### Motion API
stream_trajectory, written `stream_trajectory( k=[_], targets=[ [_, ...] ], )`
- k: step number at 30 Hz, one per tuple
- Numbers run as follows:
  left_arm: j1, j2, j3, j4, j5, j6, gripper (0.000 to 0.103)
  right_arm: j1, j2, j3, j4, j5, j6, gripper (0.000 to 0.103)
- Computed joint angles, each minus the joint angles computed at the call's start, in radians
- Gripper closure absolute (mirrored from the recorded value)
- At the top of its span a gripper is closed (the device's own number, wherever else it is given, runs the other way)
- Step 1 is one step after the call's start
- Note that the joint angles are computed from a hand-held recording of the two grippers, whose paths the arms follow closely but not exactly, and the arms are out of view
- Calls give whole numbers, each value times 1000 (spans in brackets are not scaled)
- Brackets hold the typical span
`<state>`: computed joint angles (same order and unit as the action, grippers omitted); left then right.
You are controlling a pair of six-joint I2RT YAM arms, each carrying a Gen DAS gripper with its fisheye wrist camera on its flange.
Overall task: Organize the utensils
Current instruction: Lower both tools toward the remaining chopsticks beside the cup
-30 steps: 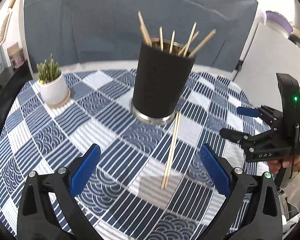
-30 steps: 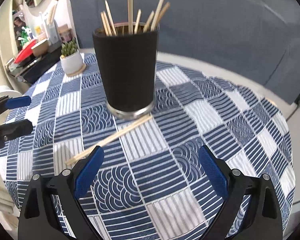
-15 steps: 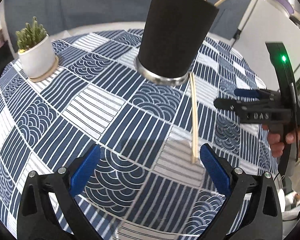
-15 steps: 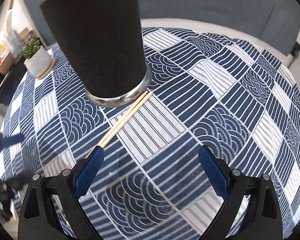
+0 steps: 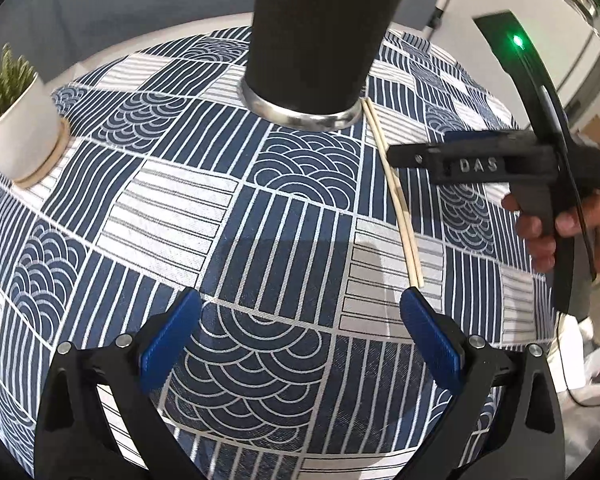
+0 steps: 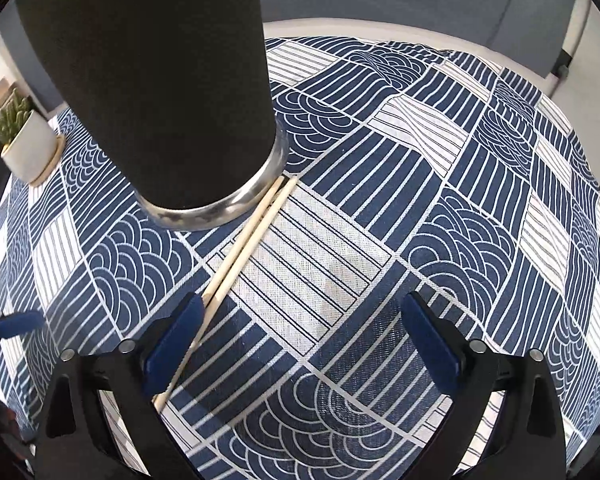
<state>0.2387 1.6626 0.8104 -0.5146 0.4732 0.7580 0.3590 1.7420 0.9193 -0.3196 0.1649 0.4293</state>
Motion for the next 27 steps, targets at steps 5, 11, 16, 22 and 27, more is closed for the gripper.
stream_trajectory(
  k=[5,11,16,22,27],
  targets=[
    [-12,-2,-14,45,-13,-18,6,5,43,52,-39,-3,86,8],
    [-36,13,-6,78,-20,-53,6,15,47,44,-20,20,134,8],
    [-41,26,0,89,-19,-55,6,37,-7,-51,65,66,169,8],
    [-52,20,-21,122,-30,-64,6,57,-49,-107,81,112,231,7],
    [-78,24,-19,137,-59,-77,6,73,-34,-84,37,139,303,7]
  ],
)
